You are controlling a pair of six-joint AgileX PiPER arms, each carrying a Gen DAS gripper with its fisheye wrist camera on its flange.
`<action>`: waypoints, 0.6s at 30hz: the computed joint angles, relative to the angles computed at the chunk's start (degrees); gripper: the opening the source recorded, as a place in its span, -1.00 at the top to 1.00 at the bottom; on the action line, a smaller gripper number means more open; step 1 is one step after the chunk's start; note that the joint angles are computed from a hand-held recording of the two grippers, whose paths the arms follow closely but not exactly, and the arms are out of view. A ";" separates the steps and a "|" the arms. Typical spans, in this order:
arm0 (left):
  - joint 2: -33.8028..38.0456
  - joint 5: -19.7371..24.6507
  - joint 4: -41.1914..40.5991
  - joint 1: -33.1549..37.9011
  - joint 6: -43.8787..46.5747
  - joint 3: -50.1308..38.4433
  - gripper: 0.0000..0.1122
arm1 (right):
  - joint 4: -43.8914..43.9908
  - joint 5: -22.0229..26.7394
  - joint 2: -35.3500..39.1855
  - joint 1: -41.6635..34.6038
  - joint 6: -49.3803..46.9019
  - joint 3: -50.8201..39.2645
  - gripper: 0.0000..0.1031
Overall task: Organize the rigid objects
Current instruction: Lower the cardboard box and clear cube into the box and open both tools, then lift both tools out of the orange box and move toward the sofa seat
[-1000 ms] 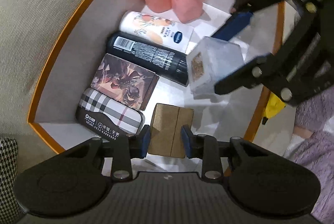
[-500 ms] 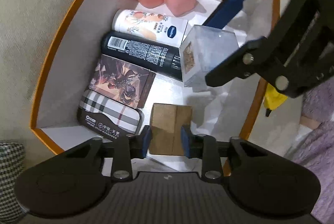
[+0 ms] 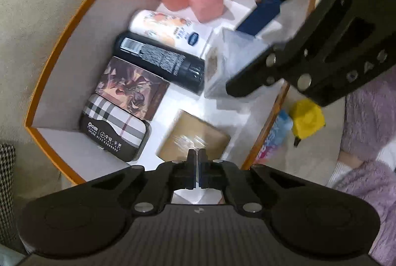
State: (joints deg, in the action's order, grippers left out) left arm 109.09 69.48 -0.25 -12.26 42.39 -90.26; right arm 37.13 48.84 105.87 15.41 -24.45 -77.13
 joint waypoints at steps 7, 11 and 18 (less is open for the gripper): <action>-8.26 -9.23 -0.83 3.75 -9.57 7.42 0.77 | -2.22 1.93 3.41 1.17 6.71 -3.13 0.00; -13.05 -12.62 -3.54 7.60 -11.98 11.28 0.77 | -3.54 1.94 5.83 2.45 12.45 -4.79 0.00; -18.88 -16.52 -8.07 13.75 -11.97 15.05 0.63 | -2.29 2.62 9.74 4.98 19.35 -7.99 0.01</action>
